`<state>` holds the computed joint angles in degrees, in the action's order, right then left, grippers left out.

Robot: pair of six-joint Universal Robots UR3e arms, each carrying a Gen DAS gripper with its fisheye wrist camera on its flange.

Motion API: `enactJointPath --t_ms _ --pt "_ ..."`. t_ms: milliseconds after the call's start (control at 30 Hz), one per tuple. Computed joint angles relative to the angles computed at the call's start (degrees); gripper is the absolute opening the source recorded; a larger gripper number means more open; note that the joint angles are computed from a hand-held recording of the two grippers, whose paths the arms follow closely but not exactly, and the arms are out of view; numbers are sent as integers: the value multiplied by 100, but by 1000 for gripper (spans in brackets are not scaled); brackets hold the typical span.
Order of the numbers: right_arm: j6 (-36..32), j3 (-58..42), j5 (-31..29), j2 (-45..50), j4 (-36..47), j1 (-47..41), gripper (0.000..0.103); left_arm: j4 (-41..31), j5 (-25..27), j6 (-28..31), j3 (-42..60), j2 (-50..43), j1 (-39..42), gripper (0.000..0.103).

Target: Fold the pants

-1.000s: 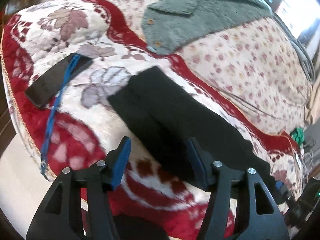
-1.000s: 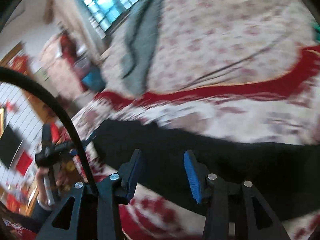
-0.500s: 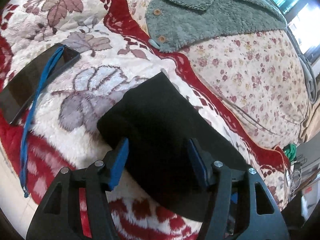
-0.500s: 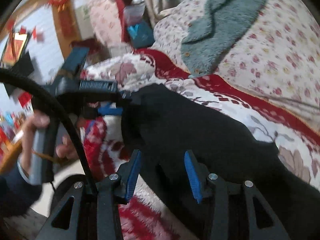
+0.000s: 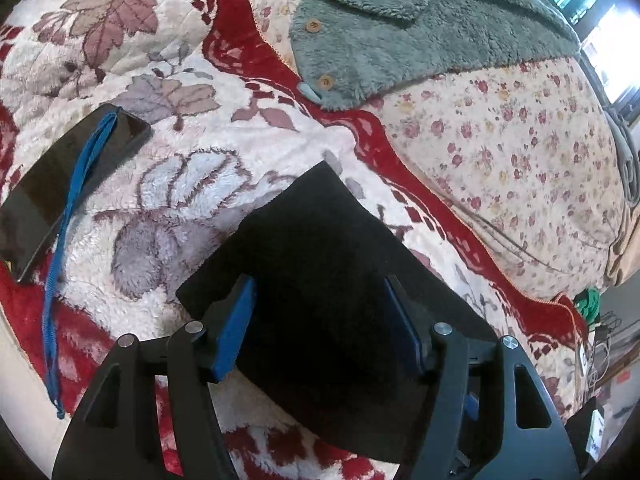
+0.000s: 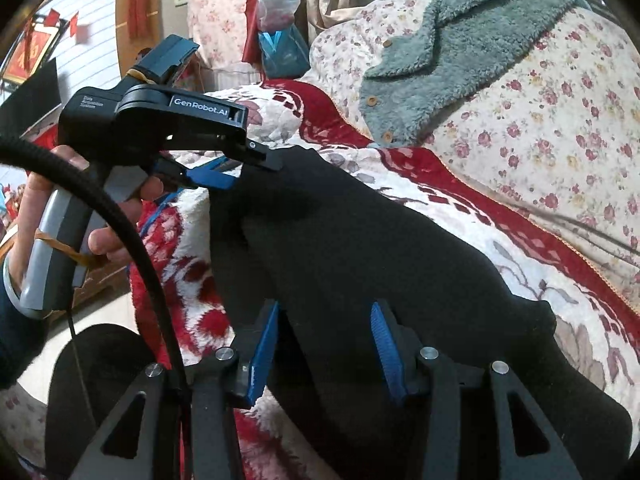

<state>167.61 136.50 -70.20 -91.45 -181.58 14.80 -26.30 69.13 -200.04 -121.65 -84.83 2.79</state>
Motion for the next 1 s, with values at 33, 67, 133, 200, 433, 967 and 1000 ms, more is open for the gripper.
enactJointPath --t_ms 33,67,133,200,433,967,1000 --pt "-1 -1 57 11 1 -33 45 69 -19 -48 25 -71 -8 64" --pt "-10 -8 181 5 51 -111 43 227 -62 -110 19 -155 -15 64" --pt "-8 -10 500 -31 167 -322 24 559 -98 -204 26 -347 -63 53" --pt "-38 86 1082 -117 282 -668 12 538 180 -235 170 -446 -211 20" --pt "-76 251 2052 -850 1035 -1244 6 582 -191 34 -357 565 147 13" --pt "-124 678 2333 -1302 1617 -1288 32 109 875 4 -879 1231 14 32" --pt "-332 789 2500 -1743 2074 -1527 33 80 1022 -7 -849 1296 -80 32"
